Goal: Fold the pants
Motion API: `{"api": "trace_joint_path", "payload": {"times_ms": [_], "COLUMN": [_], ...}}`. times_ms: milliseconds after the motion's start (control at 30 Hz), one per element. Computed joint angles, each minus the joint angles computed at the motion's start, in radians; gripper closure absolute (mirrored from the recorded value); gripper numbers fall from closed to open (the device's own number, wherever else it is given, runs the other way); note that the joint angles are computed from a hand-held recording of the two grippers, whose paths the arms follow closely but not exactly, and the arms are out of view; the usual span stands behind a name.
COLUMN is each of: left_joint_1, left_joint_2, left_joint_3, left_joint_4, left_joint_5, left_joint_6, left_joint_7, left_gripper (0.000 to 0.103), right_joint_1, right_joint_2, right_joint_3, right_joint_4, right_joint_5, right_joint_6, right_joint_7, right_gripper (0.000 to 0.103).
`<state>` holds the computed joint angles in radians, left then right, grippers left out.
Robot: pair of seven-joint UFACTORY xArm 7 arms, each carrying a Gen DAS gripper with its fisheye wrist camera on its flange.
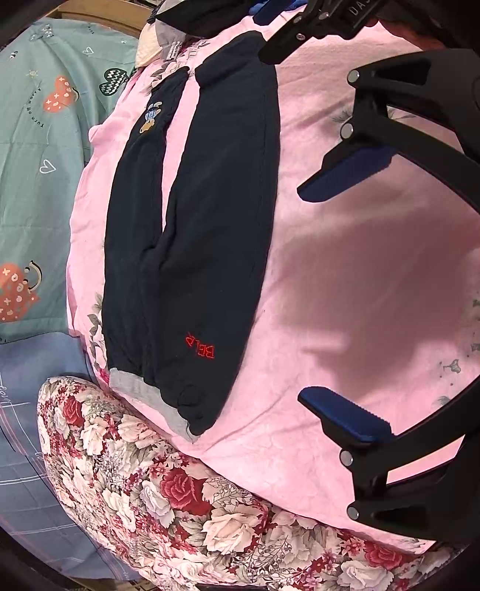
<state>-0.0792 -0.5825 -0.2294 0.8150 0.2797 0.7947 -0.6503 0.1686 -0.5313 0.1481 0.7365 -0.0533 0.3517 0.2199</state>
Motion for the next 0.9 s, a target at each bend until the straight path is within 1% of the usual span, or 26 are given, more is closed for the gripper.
{"api": "trace_joint_path", "payload": {"times_ms": [67,100,133,167,200,233,267,300,333,367,400,433,500,567,700,767,833,900], "left_joint_1": [-0.014,-0.03,-0.051,-0.075,-0.079,-0.066,-0.026,0.034,0.092,0.12,0.134,0.134,0.123,0.116,0.103,0.112,0.131,0.146], "left_joint_2": [0.003,0.007,0.009,0.01,0.013,0.019,0.029,0.036,0.042,0.048,0.057,0.071,0.104,0.138,0.196,0.24,0.3,0.366], "left_joint_3": [0.021,0.046,0.084,0.14,0.175,0.195,0.195,0.168,0.134,0.119,0.118,0.131,0.172,0.203,0.235,0.246,0.245,0.246], "left_joint_4": [0.003,0.008,0.01,0.012,0.018,0.026,0.042,0.056,0.067,0.072,0.079,0.088,0.107,0.124,0.135,0.155,0.198,0.251], "left_joint_5": [-0.02,-0.051,-0.097,-0.163,-0.21,-0.236,-0.225,-0.173,-0.103,-0.062,-0.04,-0.045,-0.099,-0.154,-0.242,-0.263,-0.251,-0.242], "left_joint_6": [-0.005,-0.008,-0.017,-0.03,-0.035,-0.032,-0.019,-0.006,0.001,0.003,0.003,0.004,0.003,-0.009,-0.035,-0.059,-0.065,-0.08], "left_joint_7": [0.025,0.052,0.091,0.143,0.176,0.194,0.189,0.158,0.123,0.11,0.111,0.123,0.149,0.164,0.201,0.21,0.202,0.184], "left_gripper": [0.002,0.002,0.002,0.002,0.002,0.002,0.002,0.002,0.002,0.002,0.002,0.002,0.002,0.002,0.002,0.002,0.002,0.002], "right_joint_1": [0.041,0.053,0.062,0.054,0.033,0.012,-0.02,-0.07,-0.148,-0.196,-0.228,-0.253,-0.241,-0.21,-0.208,-0.204,-0.202,-0.202], "right_joint_2": [0.0,0.001,-0.001,-0.003,-0.005,-0.005,-0.001,0.01,0.024,0.034,0.042,0.056,0.077,0.1,0.138,0.17,0.206,0.214], "right_joint_3": [-0.042,-0.058,-0.076,-0.082,-0.088,-0.089,-0.084,-0.064,-0.022,0.003,0.018,0.026,-0.003,-0.056,-0.088,-0.104,-0.11,-0.112], "right_joint_4": [0.001,0.007,0.014,0.019,0.026,0.03,0.038,0.054,0.076,0.088,0.095,0.108,0.122,0.133,0.155,0.182,0.217,0.224], "right_joint_5": [0.032,0.044,0.057,0.062,0.063,0.064,0.057,0.032,-0.027,-0.08,-0.126,-0.169,-0.18,-0.136,-0.106,-0.088,-0.083,-0.083], "right_joint_6": [-0.003,0.007,0.017,0.022,0.03,0.036,0.051,0.077,0.12,0.143,0.156,0.176,0.197,0.196,0.193,0.206,0.221,0.223], "right_joint_7": [-0.046,-0.069,-0.095,-0.103,-0.104,-0.098,-0.08,-0.045,0.015,0.055,0.082,0.101,0.095,0.063,0.068,0.053,0.041,0.039], "right_gripper": [0.001,0.001,0.001,0.001,0.001,0.001,0.001,0.001,0.001,0.001,0.001,0.001,0.001,0.001,0.001,0.001,0.001,0.001]}}
